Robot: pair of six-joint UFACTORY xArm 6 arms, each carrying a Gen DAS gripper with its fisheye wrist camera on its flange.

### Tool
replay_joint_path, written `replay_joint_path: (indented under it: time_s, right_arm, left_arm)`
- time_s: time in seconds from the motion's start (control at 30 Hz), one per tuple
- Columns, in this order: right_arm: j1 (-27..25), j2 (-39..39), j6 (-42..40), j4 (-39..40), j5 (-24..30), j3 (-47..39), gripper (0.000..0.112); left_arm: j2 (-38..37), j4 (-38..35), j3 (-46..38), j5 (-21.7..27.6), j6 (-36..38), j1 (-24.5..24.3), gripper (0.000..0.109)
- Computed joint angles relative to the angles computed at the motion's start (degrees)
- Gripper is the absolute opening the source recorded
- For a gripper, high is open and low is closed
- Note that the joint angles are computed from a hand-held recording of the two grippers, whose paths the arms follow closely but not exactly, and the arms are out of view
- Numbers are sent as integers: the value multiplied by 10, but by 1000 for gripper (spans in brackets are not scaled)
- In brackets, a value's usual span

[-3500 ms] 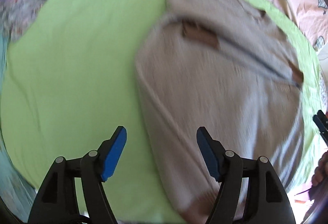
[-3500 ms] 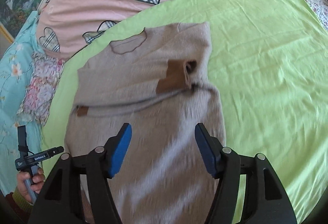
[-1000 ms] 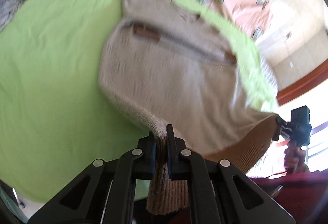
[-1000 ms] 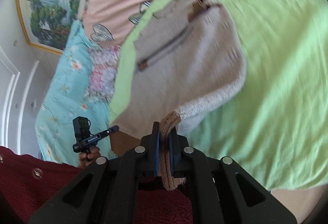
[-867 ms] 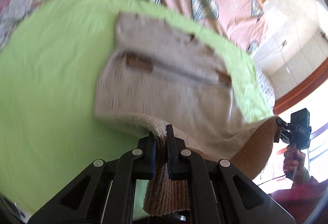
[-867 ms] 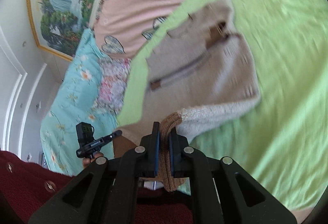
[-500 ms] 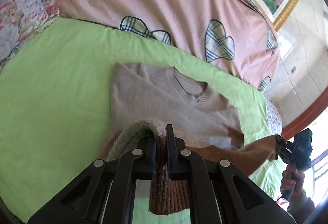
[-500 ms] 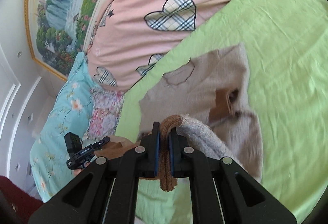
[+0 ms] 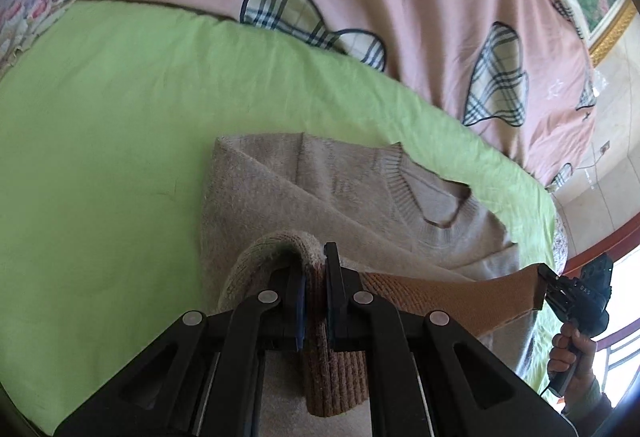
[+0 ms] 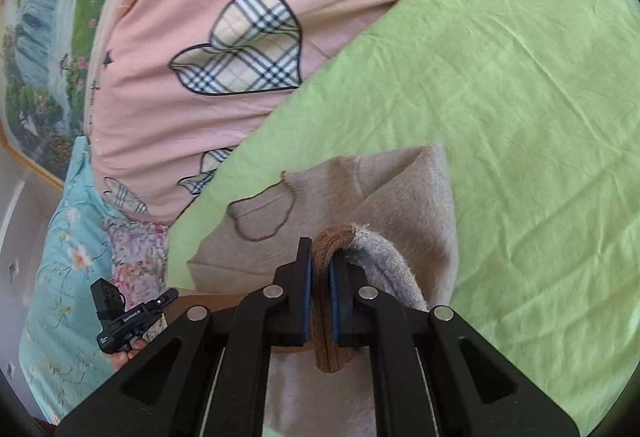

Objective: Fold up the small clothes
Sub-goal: 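Lift the hem with both grippers and fold it toward the collar, then lay the hem onto the sweater near the collar and open both grippers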

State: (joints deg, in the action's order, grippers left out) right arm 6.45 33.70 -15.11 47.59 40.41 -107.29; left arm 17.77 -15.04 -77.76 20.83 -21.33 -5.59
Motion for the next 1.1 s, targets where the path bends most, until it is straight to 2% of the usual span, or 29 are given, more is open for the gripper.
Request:
replay_joint_path:
  time_s: [0.13, 0.2, 0.23, 0.27, 0.33, 0.4, 0.5, 0.53, 0.6, 0.73, 0.8, 0.87, 1.0, 1.1]
  right_arm:
    - [-3, 48, 49, -50, 16, -54, 10]
    - [-6, 56, 65, -56, 22, -60, 11]
    - [-8, 50, 65, -51, 22, -52, 11]
    - [-7, 37, 62, -52, 14, -35, 13]
    - [-2, 1, 43, -52, -18, 11, 21]
    - [7, -54, 7, -33, -75, 87, 33]
    - [24, -103, -59, 9, -103, 153, 36]
    - [31, -117, -88, 18, -92, 168, 36]
    - [46, -121, -125, -7, -30, 169, 36]
    - [89, -69, -151, -116, 58, 110, 36]
    - [104, -26, -149, -162, 93, 52, 36]
    - [113, 10, -136, -210, 105, 1, 36]
    - [109, 80, -106, -260, 132, -106, 36]
    - [100, 163, -54, -313, 169, -244, 34]
  left_arm:
    - [52, 1, -50, 46, 5, 8, 11]
    - [53, -26, -48, 52, 26, 9, 12]
    - [45, -39, -40, 52, 35, 9, 18]
    - [27, -42, -20, 50, 39, 6, 31]
    - [-11, -15, 20, 40, 22, -3, 46]
    - [-61, -5, 77, 18, 29, -24, 48]
    - [-91, -24, 111, 24, 60, -63, 48]
    - [-89, -36, 112, 28, 76, -75, 48]
    - [-60, -43, 86, 47, 94, -97, 48]
    - [13, -24, 8, 71, 98, -114, 48]
    - [44, 25, -34, 83, 83, -115, 48]
    - [68, 44, -69, 94, 88, -112, 49]
    - [99, 78, -118, 105, 91, -102, 48]
    - [128, 104, -166, 125, 68, -85, 46]
